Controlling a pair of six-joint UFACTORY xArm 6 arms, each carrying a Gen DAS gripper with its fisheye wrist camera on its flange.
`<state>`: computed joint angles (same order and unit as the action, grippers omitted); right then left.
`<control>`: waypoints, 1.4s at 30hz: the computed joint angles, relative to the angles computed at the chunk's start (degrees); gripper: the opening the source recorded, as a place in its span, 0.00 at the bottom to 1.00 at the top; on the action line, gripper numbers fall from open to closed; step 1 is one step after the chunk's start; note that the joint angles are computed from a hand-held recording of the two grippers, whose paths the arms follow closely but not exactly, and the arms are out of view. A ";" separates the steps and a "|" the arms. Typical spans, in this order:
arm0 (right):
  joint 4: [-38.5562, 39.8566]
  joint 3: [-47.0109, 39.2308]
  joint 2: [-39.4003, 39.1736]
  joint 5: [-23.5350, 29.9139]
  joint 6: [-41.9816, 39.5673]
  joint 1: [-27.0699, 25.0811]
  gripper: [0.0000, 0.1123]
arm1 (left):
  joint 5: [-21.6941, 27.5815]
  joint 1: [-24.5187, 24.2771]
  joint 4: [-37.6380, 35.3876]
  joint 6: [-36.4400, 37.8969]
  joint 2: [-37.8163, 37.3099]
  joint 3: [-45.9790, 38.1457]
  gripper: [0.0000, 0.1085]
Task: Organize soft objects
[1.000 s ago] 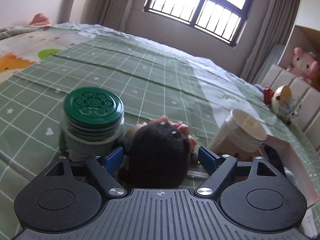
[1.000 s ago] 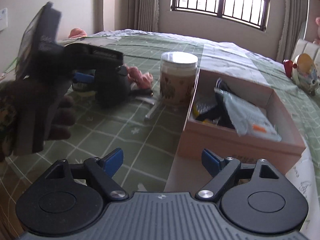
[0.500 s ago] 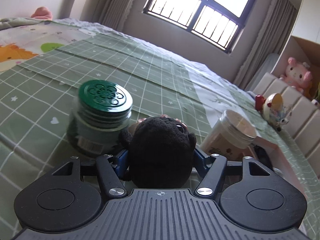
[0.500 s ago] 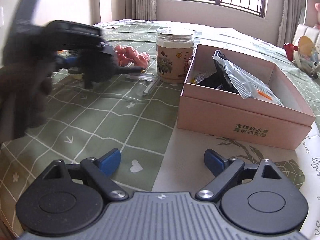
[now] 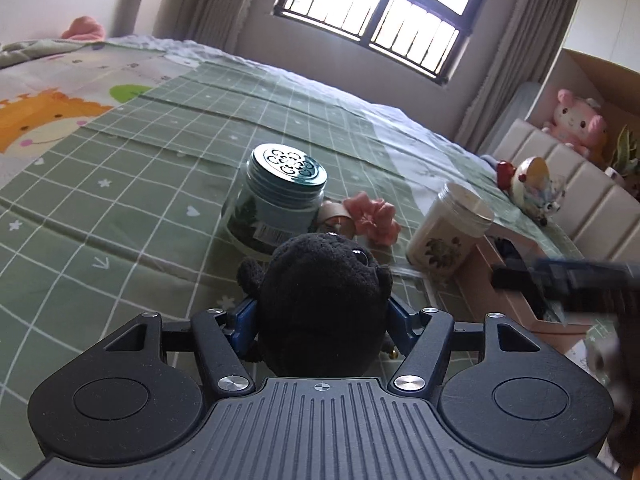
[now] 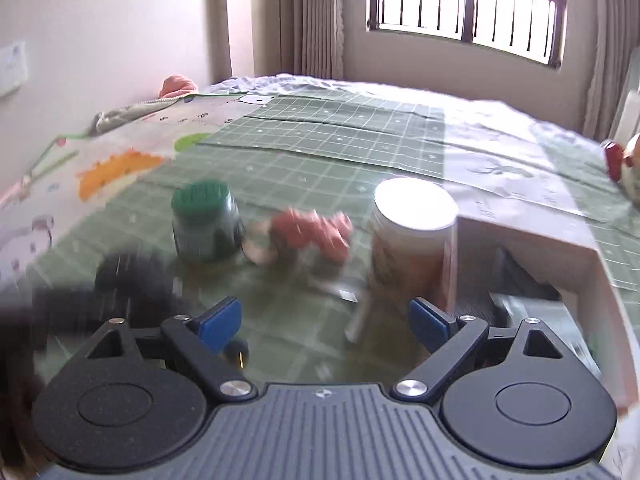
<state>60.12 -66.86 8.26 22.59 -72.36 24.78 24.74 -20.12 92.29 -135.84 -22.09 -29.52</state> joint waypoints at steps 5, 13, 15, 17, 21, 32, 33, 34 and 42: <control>-4.93 -9.40 7.54 0.46 9.03 2.90 0.81 | -3.07 2.63 5.52 -4.91 -4.43 3.59 0.64; -11.20 -12.77 17.58 -13.14 6.65 10.36 0.38 | -9.34 8.26 16.84 -15.34 -6.82 5.99 0.64; -17.02 -14.60 20.44 -14.99 12.50 10.97 0.38 | -10.37 9.38 19.67 -18.34 -6.75 6.04 0.64; -21.78 -17.89 23.03 -12.76 18.94 10.50 0.35 | -11.26 10.23 21.60 -20.28 -6.38 5.82 0.64; -28.43 -22.78 26.55 -11.16 26.98 10.05 0.12 | -12.00 11.06 24.04 -22.74 -6.02 5.53 0.64; -20.62 -14.12 14.73 -1.02 19.33 6.54 0.05 | -13.11 10.51 31.47 -32.35 -3.15 3.12 0.64; -19.02 -13.25 13.95 -0.88 16.73 6.49 0.06 | -12.99 10.37 31.51 -32.54 -3.19 3.10 0.64; -15.74 -12.30 13.14 -0.99 12.56 6.62 0.11 | -12.79 10.27 31.16 -32.26 -3.29 3.16 0.64; -5.71 -12.61 14.80 0.77 3.10 8.19 0.44 | -12.49 11.74 25.40 -26.44 -6.29 5.82 0.64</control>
<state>54.41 -79.47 23.06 23.37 -69.26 32.97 12.25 -8.38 117.69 -162.28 -28.38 -23.71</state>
